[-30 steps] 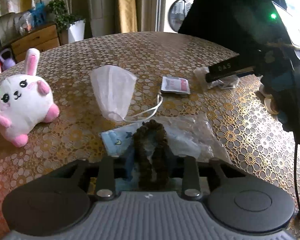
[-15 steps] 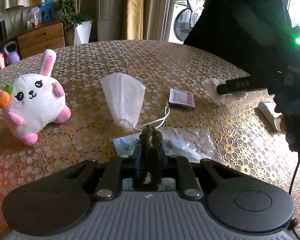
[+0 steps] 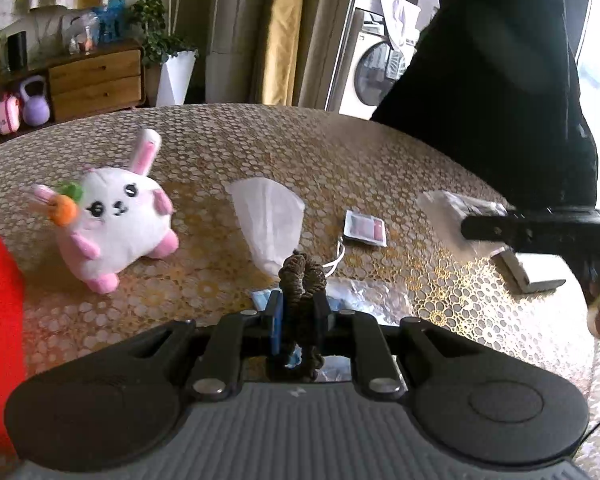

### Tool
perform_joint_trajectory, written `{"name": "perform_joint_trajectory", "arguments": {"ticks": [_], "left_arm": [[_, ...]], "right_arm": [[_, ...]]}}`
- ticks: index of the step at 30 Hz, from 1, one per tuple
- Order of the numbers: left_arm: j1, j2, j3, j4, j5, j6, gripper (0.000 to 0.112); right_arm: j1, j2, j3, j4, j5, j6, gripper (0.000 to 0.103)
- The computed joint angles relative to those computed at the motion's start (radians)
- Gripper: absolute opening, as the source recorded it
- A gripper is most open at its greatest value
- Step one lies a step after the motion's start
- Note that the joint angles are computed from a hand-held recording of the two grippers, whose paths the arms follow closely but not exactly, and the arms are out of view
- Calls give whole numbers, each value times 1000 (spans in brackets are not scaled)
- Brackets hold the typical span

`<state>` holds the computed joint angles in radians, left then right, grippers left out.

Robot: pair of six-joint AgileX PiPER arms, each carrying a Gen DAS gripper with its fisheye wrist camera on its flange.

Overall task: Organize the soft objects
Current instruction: 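Carry the bracelet with the left gripper while the right gripper carries the swab pack to the tray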

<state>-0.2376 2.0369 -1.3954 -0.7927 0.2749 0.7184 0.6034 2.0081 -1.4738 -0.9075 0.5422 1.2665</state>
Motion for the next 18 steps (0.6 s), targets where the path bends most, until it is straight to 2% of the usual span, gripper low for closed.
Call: {"name": "perform_joint_trajectory", "arguments": {"ticks": [5, 8, 12, 18], "left_arm": [[38, -74, 70, -81, 9, 90, 15], [65, -117, 118, -131, 10, 154, 15], [115, -177, 173, -182, 30, 220, 15], [205, -269, 234, -169, 82, 241, 15]], "right_arm": [[65, -59, 29, -6, 8, 22, 64], [97, -86, 33, 40, -1, 12, 64], [155, -89, 3, 60, 30, -15, 64], [233, -72, -68, 87, 67, -54, 64]]}}
